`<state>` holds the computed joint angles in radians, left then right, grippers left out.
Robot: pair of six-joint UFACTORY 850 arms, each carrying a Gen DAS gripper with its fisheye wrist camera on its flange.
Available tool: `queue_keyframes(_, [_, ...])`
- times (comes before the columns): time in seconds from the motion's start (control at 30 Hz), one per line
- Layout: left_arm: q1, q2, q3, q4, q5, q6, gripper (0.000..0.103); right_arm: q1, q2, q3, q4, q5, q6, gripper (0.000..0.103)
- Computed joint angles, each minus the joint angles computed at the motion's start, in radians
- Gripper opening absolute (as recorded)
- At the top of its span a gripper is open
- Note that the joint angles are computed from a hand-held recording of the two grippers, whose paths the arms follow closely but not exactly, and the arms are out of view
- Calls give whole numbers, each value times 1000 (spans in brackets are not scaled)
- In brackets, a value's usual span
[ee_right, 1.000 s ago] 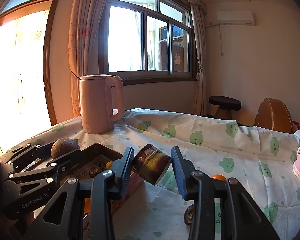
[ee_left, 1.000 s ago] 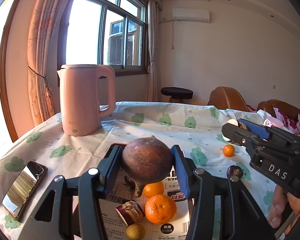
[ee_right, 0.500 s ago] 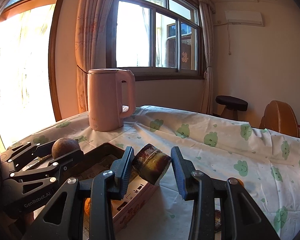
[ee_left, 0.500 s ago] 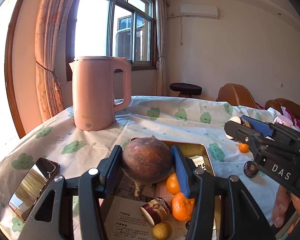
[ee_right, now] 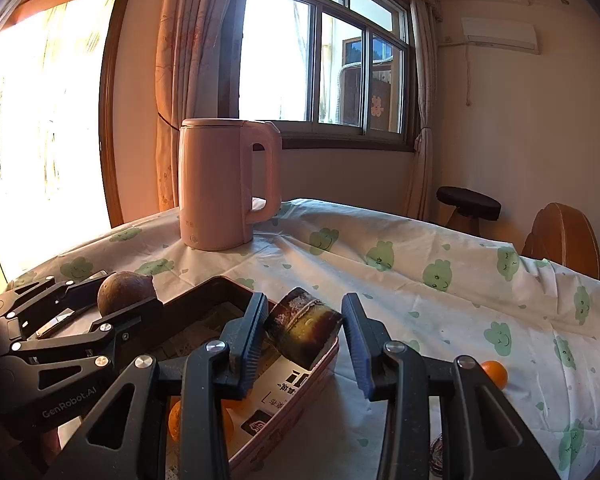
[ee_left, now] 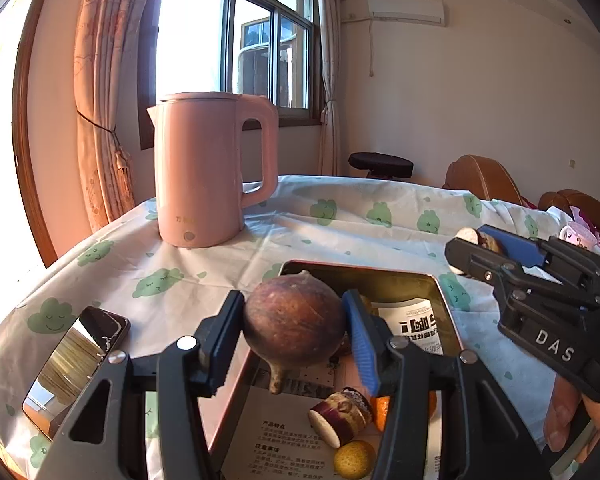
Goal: Organize fruits
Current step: 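Carry the brown fruit and cylindrical piece over the tin box with both tools, then open the left tool to drop the brown fruit while the right tool releases the cylindrical piece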
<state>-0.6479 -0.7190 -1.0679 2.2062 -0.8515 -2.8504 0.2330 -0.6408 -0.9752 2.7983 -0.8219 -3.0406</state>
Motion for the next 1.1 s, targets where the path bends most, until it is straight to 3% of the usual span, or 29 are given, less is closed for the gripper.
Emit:
queue_keyframes(0.33, [15,-6,-11,-11,39,16,52,16,-27,-34,8,42,-11,41])
queue_keyframes(1.1, [32,-33,-61,-44,131,98,52,35,-96,-141,-49,228,38,41])
